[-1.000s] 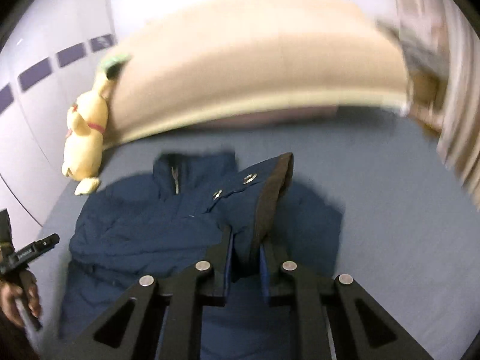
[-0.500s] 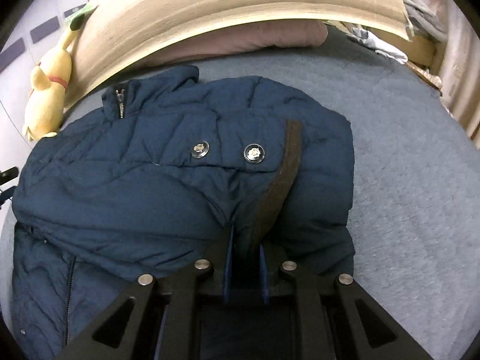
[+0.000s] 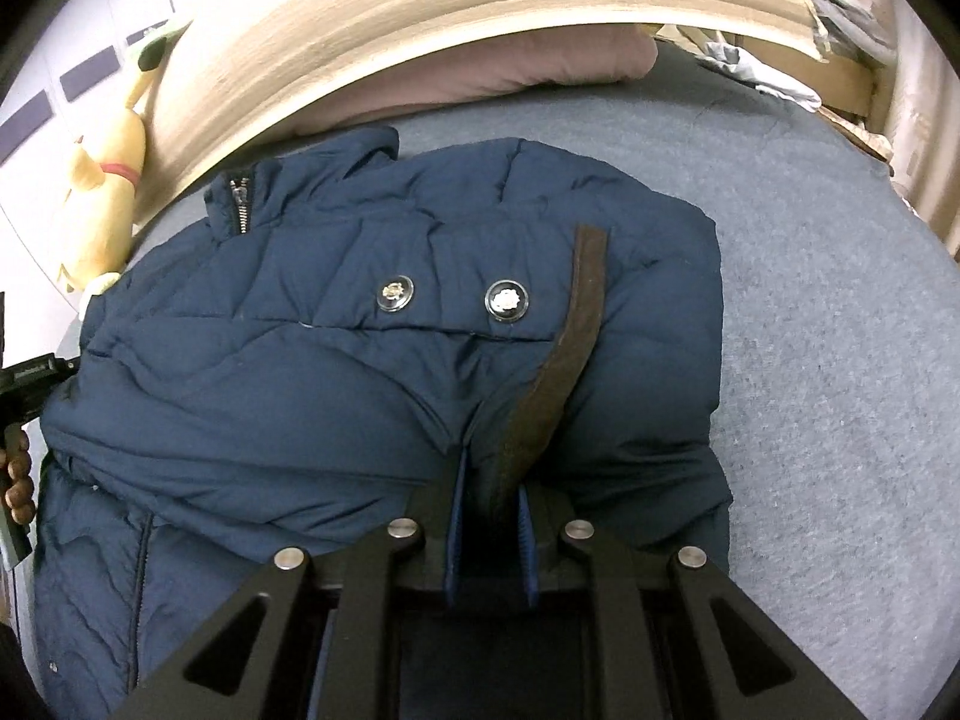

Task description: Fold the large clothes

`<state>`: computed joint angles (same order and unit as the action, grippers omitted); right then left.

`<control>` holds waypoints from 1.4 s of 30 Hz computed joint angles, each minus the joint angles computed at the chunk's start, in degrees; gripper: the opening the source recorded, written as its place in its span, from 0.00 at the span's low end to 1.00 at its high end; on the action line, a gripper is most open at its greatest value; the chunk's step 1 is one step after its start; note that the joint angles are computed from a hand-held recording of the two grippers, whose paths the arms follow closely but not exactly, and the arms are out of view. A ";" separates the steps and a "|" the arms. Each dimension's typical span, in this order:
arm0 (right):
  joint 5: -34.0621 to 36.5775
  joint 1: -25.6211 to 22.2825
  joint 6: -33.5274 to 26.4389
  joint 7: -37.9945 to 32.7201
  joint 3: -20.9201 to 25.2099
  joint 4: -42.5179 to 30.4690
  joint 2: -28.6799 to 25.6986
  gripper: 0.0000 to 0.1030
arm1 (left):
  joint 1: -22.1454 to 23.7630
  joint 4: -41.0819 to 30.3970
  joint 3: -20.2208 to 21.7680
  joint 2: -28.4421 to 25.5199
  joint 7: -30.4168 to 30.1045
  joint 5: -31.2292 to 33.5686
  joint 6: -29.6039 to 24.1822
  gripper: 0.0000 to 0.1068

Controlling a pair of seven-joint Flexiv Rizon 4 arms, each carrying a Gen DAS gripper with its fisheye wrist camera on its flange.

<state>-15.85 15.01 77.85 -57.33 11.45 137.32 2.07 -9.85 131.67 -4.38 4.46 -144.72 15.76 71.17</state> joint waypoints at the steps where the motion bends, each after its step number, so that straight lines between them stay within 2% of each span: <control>1: 0.55 0.14 -0.34 -0.35 0.02 -0.24 -0.04 0.16 | -0.27 1.24 0.60 0.90 0.50 -1.40 1.64 0.40; 4: 1.31 0.28 -0.78 -0.85 0.04 -0.47 0.00 0.16 | 0.20 4.10 1.61 3.22 0.67 -5.53 4.98 0.54; 9: 4.09 0.63 -0.75 -2.53 0.06 -0.89 -0.13 0.16 | 0.02 6.44 2.92 0.80 7.18 -14.96 10.94 0.54; 10: 5.51 0.82 -1.05 -3.65 0.06 -1.21 -0.14 0.16 | 1.17 5.47 2.08 0.04 6.43 -12.93 9.74 0.43; 12: 8.19 1.10 -1.22 -5.46 0.08 -1.63 -0.17 0.16 | 1.59 3.29 1.35 -2.24 7.25 -11.51 7.95 0.30; 14: 10.72 1.28 -1.10 -7.18 0.06 -1.94 -0.28 0.17 | 2.49 -0.57 0.60 -3.07 0.10 -1.37 3.62 0.29; 17: 11.79 1.36 -0.78 -7.44 0.23 -1.88 -0.29 0.17 | 1.48 -3.39 0.72 -3.25 -3.44 3.28 -0.99 0.30; 18: 12.61 1.45 -0.93 -7.94 0.25 -2.01 -0.23 0.17 | 1.30 -4.84 0.73 -3.08 -5.06 5.28 -3.99 0.34; 19: 13.30 1.52 -1.14 -8.42 0.24 -2.19 -0.22 0.17 | 0.76 -7.79 -0.34 -2.10 -10.10 10.18 -10.72 0.40; 21: 17.31 1.94 -2.54 -10.75 0.21 -3.27 -0.09 0.17 | -1.05 -14.10 -4.93 0.25 -19.21 21.81 -25.99 0.41; 22: 18.63 2.04 -2.87 -11.60 0.20 -3.56 -0.07 0.17 | -2.66 -16.25 -6.03 0.65 -21.03 24.86 -30.53 0.42; 23: 20.72 2.21 -3.30 -13.12 0.15 -4.03 -0.06 0.17 | -4.08 -17.75 -7.50 1.49 -22.90 27.99 -32.49 0.45; 24: 22.47 2.32 -3.60 -14.48 0.11 -4.41 -0.08 0.17 | -5.24 -18.63 -8.33 1.78 -24.24 29.48 -32.36 0.56; 25: 24.75 2.45 -3.98 -16.05 0.06 -4.88 -0.03 0.17 | -6.33 -19.16 -8.83 1.81 -24.37 30.05 -31.60 0.61; 30: 33.28 2.57 -6.11 -21.75 -0.32 -7.04 0.03 0.17 | -11.87 -23.13 -11.08 -3.46 -23.03 30.76 -33.52 0.61; 31: 34.62 2.49 -6.56 -22.71 -0.40 -7.42 0.03 0.17 | -13.26 -22.67 -10.52 -3.18 -22.80 30.26 -34.82 0.61; 33: 37.31 2.32 -7.55 -24.69 -0.53 -8.20 0.11 0.17 | -14.26 -23.13 -9.69 -6.30 -20.35 26.87 -36.91 0.62; 34: 38.13 2.25 -7.67 -25.28 -0.52 -8.38 0.14 0.18 | -14.80 -22.46 -8.82 -6.54 -19.44 25.82 -36.46 0.62; 35: 39.61 2.17 -7.99 -26.31 -0.61 -8.70 0.25 0.18 | -15.72 -22.38 -8.46 -7.19 -20.00 27.20 -36.70 0.63; 37: 45.34 1.81 -10.43 -29.94 -1.41 -10.34 0.66 0.23 | -17.18 -23.77 -7.84 -8.49 -20.05 28.09 -38.70 0.64; 38: 49.66 1.27 -13.83 -32.38 -2.43 -11.98 1.41 0.26 | -17.82 -24.36 -7.51 -8.95 -19.92 28.21 -39.53 0.64; 39: 53.51 0.73 -16.05 -34.90 -3.29 -13.07 2.39 0.44 | -18.36 -24.68 -7.12 -9.21 -19.89 28.31 -39.91 0.64; 40: 56.96 0.29 -17.14 -37.17 -4.04 -13.79 3.35 0.69 | -18.70 -24.86 -6.68 -9.42 -19.91 28.40 -39.83 0.64; 41: 62.43 -0.45 -17.80 -40.57 -5.36 -14.39 5.68 0.76 | -19.16 -25.00 -6.43 -9.46 -20.13 28.57 -39.99 0.64; 42: 64.25 -0.83 -17.36 -41.70 -5.94 -14.47 6.86 0.81 | -19.60 -25.11 -6.25 -9.59 -20.60 29.02 -40.08 0.64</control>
